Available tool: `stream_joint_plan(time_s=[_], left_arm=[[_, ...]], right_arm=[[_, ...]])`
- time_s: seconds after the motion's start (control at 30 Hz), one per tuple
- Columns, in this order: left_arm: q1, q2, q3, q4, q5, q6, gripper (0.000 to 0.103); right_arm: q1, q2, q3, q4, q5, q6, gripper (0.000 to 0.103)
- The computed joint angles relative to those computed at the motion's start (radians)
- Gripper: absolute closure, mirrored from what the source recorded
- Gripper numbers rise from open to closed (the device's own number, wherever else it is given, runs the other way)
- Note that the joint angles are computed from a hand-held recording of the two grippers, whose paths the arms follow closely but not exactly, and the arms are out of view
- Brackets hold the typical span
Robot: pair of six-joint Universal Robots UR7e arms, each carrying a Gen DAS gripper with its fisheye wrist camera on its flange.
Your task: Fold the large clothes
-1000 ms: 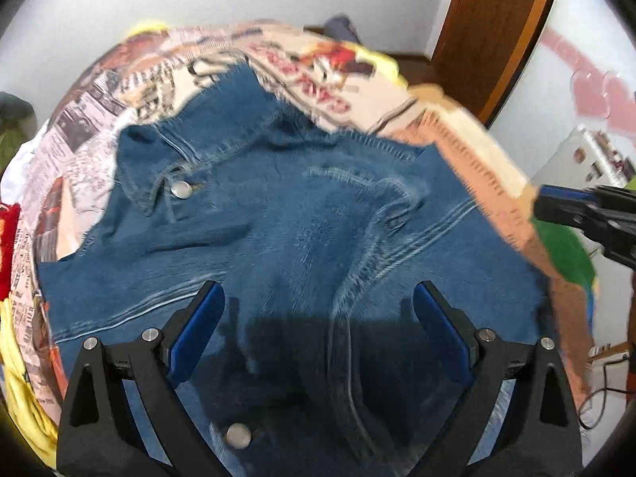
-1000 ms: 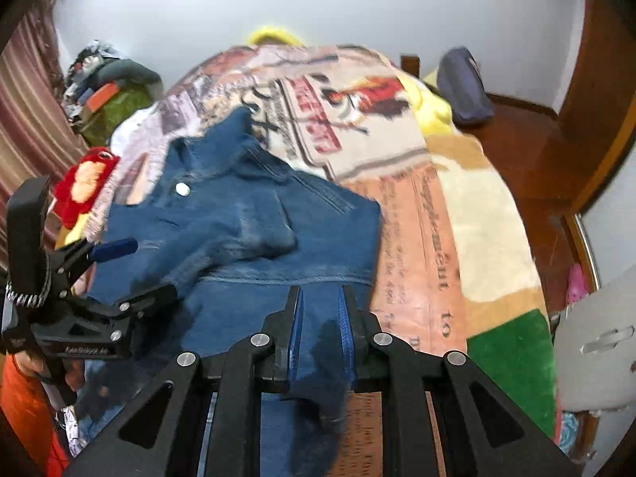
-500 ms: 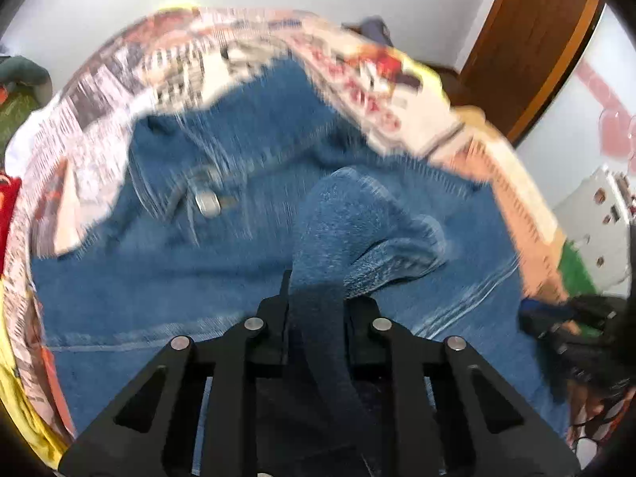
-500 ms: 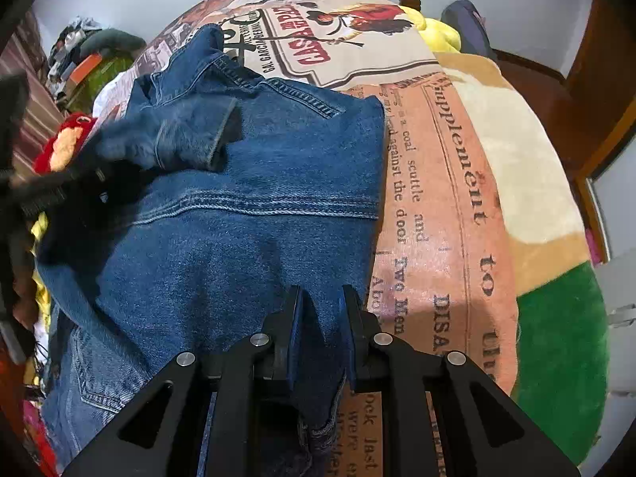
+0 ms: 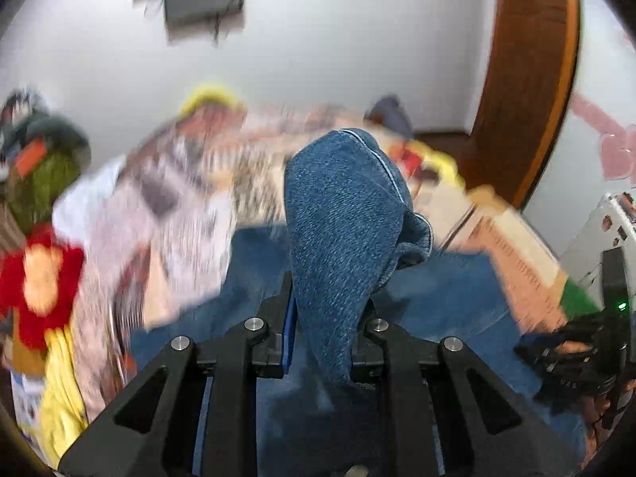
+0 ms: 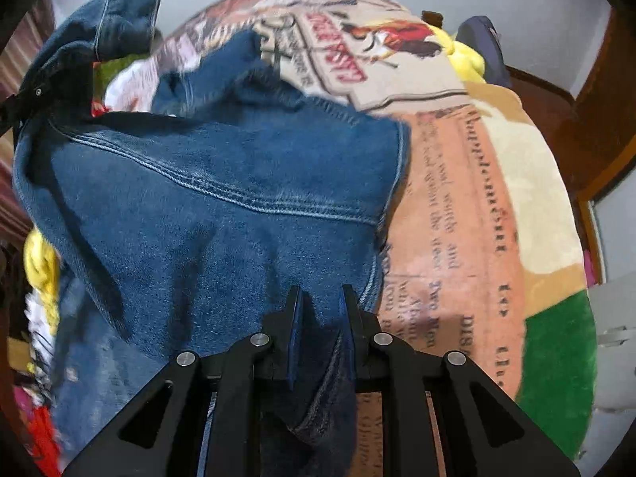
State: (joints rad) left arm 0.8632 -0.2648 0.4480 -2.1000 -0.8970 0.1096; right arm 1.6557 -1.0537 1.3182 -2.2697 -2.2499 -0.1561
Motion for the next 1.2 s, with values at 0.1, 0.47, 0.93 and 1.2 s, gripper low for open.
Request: stream_joint_plan(time_s=[0.1, 0.47, 0.93, 1.2], left_arm=[[0.041, -0.042, 0.073, 0.086, 0.003, -0.094, 0.08], [0.112, -0.302, 0.548, -0.061, -0.046, -0.258, 0.053], [0.148, -0.518, 0.844, -0.107, 0.027, -0.421, 0.026], [0.104, -0.532, 0.831, -0.091, 0.094, -0.382, 0.026]], right_arm=[[0.01, 0.004, 0.045, -0.089, -0.05, -0.065, 0.089], [0.019, 0.013, 0.063, -0.134, -0.095, -0.108, 0.089], [0.032, 0.024, 0.094, -0.231, -0.147, -0.19, 0.089], [0.041, 0.035, 0.014, -0.078, -0.14, -0.126, 0.089]])
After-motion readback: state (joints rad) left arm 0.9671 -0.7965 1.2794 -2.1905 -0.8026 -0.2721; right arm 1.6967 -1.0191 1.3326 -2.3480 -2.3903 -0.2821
